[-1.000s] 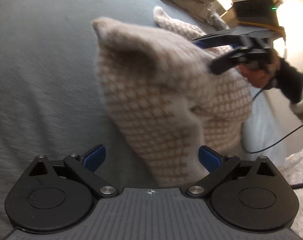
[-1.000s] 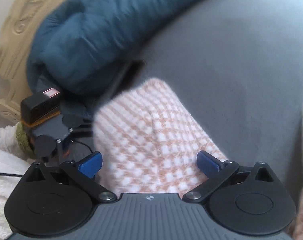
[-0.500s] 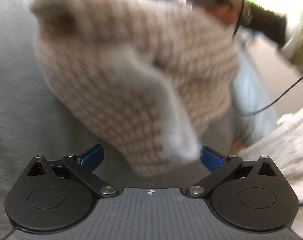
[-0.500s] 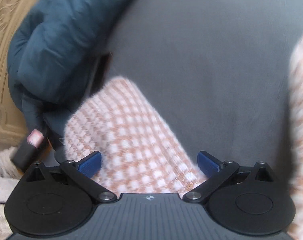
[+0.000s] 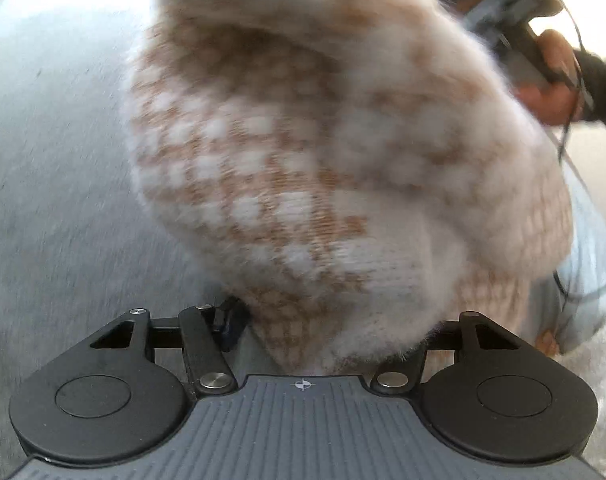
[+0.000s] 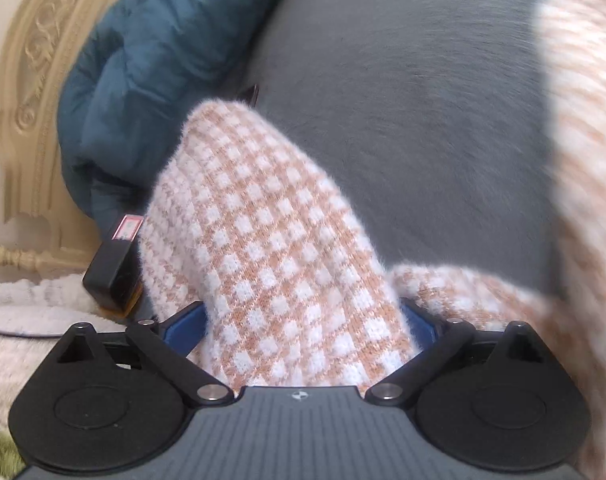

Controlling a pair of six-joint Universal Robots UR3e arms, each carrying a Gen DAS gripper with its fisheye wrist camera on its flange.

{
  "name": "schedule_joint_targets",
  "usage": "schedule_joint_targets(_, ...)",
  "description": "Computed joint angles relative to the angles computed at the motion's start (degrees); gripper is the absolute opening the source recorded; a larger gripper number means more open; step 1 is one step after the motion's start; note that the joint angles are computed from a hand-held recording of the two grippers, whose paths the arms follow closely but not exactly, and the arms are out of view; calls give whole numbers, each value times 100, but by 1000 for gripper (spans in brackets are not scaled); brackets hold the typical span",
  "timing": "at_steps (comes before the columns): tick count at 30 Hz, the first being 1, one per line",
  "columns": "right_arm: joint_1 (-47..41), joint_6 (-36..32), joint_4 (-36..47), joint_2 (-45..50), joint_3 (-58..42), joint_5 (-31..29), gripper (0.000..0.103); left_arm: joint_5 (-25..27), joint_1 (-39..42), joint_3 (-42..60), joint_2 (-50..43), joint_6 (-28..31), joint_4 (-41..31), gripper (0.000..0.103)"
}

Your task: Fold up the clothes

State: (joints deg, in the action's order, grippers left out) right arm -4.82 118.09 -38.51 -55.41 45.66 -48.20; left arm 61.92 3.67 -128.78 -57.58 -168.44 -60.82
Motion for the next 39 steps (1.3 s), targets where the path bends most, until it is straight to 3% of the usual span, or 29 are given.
schedule_joint_targets(4, -1155, -307, -492, -1400, 2259, 384, 99, 116, -514, 449, -1298, -527, 1461, 56)
schedule_joint_targets(8, -2722, -859, -479, -2945, 4339, 797, 99, 135, -996, 1309, -2818, -935, 2704, 52)
schedule_joint_targets(11, -3762, -1261, -297, -3807, 5544, 1119, 97, 211, -1250, 1992, -3704, -1439, 3176, 45)
schedule_joint_targets(13, -3951, -1239, -454, -4219, 6024, 1394, 94, 312, -1282, 2332, -3983, -1625, 3140, 41)
schedule_joint_targets(15, -3672, -936, -840, -4321, 6120, 1704, 93, 389, -1260, 2654, -4196, -1773, 3005, 40)
schedule_joint_targets(19, -2831, -333, -1202, -3649, 5393, 2288, 92, 387, -911, 2725, -3996, -2022, 3007, 39)
schedule_joint_targets(23, -1930, -9, -870, -2277, 3705, 3040, 92, 322, -400, 2875, -3753, -2245, 3069, 39)
schedule_joint_targets(25, -1424, 674, -1347, -1716, 2883, 3430, 92, 270, -71, 3182, -3811, -2261, 3075, 39)
schedule_joint_targets(27, -984, 1973, -2733, -1049, 2215, 3716, 92, 278, 215, 3801, -4102, -2229, 2928, 39)
schedule_joint_targets(29, -623, 3711, -4658, -265, 1545, 3861, 92, 362, 394, 4530, -4621, -2322, 2836, 39)
schedule_joint_targets(32, -255, 6516, -7305, 1325, -48, 3629, 92, 532, 491, 5723, -5666, -2517, 2479, 41)
schedule_joint_targets(33, -182, 7124, -7562, 1804, -648, 3430, 92, 598, 491, 6063, -6040, -2633, 2350, 45)
schedule_joint_targets(36, -36, 7632, -6853, 2772, -2194, 2572, 93, 972, 497, 6103, -6373, -3005, 2206, 57)
schedule_joint_targets(39, -79, 8249, -7286, 2679, -1813, 2026, 96, 660, 767, 5522, -6197, -3588, 2555, 63)
